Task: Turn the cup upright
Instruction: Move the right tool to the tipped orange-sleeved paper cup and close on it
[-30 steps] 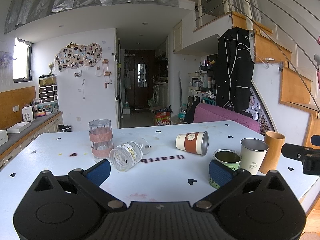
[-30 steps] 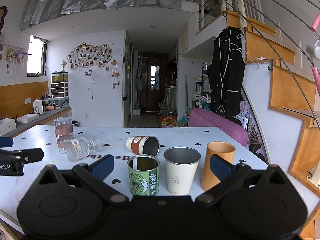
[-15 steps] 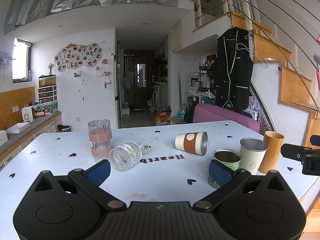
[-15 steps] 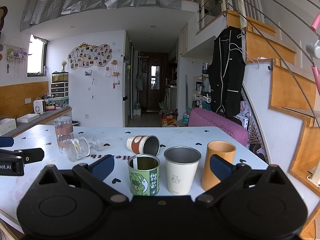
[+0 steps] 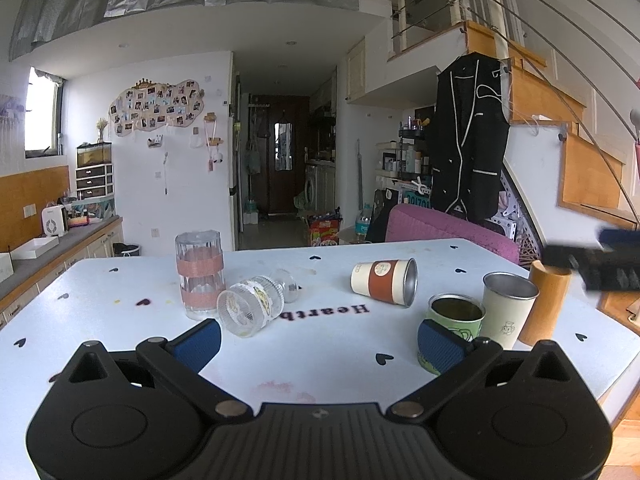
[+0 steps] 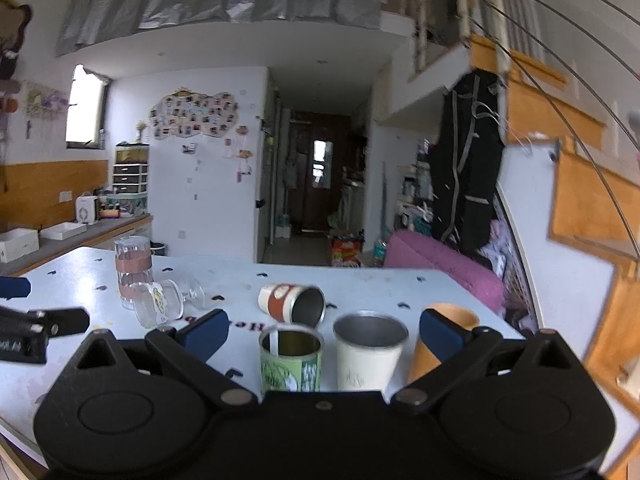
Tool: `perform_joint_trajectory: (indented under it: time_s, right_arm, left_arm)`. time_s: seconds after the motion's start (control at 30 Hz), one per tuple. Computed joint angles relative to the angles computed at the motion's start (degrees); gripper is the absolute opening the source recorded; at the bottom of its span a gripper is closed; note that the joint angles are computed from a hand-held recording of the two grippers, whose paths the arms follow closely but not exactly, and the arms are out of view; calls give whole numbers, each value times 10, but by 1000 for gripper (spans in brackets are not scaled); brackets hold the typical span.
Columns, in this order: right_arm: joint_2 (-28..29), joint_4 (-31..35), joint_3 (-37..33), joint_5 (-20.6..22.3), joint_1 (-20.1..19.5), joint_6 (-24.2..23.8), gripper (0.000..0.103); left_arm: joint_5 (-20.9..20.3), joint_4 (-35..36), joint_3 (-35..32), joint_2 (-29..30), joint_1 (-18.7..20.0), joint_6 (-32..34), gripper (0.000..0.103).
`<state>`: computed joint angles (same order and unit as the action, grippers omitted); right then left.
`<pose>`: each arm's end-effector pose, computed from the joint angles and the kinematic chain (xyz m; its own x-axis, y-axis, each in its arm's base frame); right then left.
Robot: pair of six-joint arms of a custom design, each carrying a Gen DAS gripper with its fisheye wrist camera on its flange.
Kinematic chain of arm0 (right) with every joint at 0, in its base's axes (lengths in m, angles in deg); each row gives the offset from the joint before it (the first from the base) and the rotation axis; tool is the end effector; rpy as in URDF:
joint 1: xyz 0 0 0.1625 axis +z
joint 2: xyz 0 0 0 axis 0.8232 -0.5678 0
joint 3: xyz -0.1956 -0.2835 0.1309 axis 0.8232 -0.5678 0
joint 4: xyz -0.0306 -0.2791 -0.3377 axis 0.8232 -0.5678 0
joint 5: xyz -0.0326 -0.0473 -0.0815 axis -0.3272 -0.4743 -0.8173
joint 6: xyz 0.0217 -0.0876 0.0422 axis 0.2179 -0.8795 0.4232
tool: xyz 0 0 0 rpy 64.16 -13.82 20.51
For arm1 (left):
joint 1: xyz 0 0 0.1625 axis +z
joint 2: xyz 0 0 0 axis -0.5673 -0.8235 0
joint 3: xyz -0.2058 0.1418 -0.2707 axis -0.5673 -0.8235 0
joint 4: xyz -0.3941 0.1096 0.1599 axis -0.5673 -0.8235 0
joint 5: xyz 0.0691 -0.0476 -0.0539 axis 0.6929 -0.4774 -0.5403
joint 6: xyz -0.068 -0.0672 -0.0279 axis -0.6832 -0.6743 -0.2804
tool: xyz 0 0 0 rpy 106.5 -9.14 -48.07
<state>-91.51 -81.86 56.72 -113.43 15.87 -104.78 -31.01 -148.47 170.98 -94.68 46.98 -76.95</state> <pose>0.0413 -0.4185 0.4119 -0.5672 -0.4207 0.7080 -0.8142 0.1574 -0.5588 -0.4413 -0.3335 -0.0057 -0.6923 -0.2646 -0.6714 0.6009 0.3038 -0.7393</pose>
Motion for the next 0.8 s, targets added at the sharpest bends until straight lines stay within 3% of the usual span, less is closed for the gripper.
perform_joint_trajectory:
  time_s: [0.1,0.3,0.57,0.8]
  right_arm:
    - [56,25,-54,-24,39,-20,102]
    - [192,55,-176,-138,135,-40,97]
    - [358,193,-349,-288,228,-54,95]
    - [496,231,-471,-426,262,-63,94]
  left_arm:
    - [0,-33,24,-21,8,27,103]
    - [-1,-69,58,-50,18,41,103]
    - [8,-158,115,-95,39,97,103]
    - [18,-347,172,-122,62,247,103]
